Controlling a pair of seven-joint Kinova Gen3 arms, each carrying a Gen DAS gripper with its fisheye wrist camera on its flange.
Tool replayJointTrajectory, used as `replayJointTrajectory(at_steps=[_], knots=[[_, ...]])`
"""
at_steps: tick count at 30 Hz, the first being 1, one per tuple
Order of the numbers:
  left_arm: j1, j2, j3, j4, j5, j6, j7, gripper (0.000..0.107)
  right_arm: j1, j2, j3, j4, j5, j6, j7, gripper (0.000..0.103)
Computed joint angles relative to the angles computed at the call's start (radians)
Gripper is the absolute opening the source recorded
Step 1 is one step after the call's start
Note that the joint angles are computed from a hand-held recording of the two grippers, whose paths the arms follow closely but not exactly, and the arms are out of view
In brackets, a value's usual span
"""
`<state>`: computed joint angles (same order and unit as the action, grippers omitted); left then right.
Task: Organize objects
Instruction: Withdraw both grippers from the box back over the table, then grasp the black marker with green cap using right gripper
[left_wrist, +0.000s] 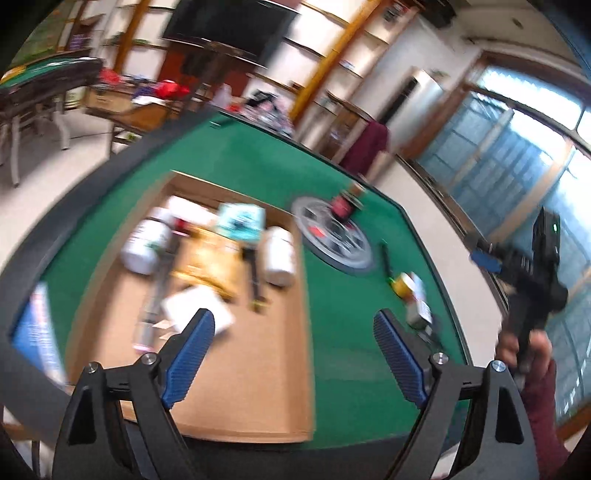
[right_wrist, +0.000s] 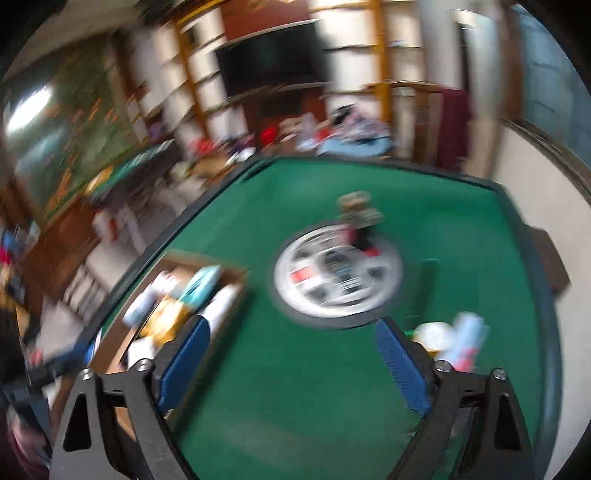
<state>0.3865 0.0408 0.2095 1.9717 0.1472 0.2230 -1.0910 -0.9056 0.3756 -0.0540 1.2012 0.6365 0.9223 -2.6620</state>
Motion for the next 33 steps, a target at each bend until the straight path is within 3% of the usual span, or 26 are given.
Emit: replayJointTrajectory(at_steps=[3,5,10,14,16,18,22,25,31,33], knots=[[0.05,0.077,0.024,-0.075,-0.037,0.033,0.011,0.088,-0.039,-0.081,0.121,0.122,0.006,0.004,-0.122,0.103],[0.087,0.133,0.036,-0.128,-0.05,0.067,0.005,0.088,0.005,-0.118,0.126,0.206,-0.033,-0.017,-0.203,0.103],[0.184,0.27,0.016,-0.271,-0.097,0.189,0.011,0.088,0.229,-0.124,-0.078,0.344,-0.003,-0.062,-0.384,0.103],[0.212,0.358,-0.003,-0.36,-0.096,0.265,0.026,0.088,0.393,-0.114,-0.263,0.378,0.065,-0.1,-0.409,0.103],[0.269,0.384,-0.055,-0.398,-0.147,0.294,0.076,0.088,0.436,-0.094,-0.312,0.35,0.065,-0.1,-0.362,0.103],[0.316,0.409,-0.093,-0.443,-0.208,0.334,0.119,0.088,0.433,-0.071,-0.297,0.317,0.033,-0.097,-0.293,0.103],[0.354,0.441,-0.116,-0.499,-0.291,0.392,0.158,0.091,0.334,-0.01,-0.162,0.22,-0.066,-0.078,-0.16,0.103],[0.393,0.47,-0.133,-0.541,-0.352,0.436,0.188,0.095,0.253,0.069,-0.04,0.089,-0.172,-0.01,-0.044,0.103],[0.448,0.516,-0.15,-0.596,-0.439,0.509,0.222,0.103,0.315,0.248,-0.022,-0.189,-0.384,0.073,0.2,0.102],[0.459,0.526,-0.151,-0.606,-0.462,0.524,0.223,0.103,0.305,0.311,0.033,-0.281,-0.465,0.112,0.28,0.1]])
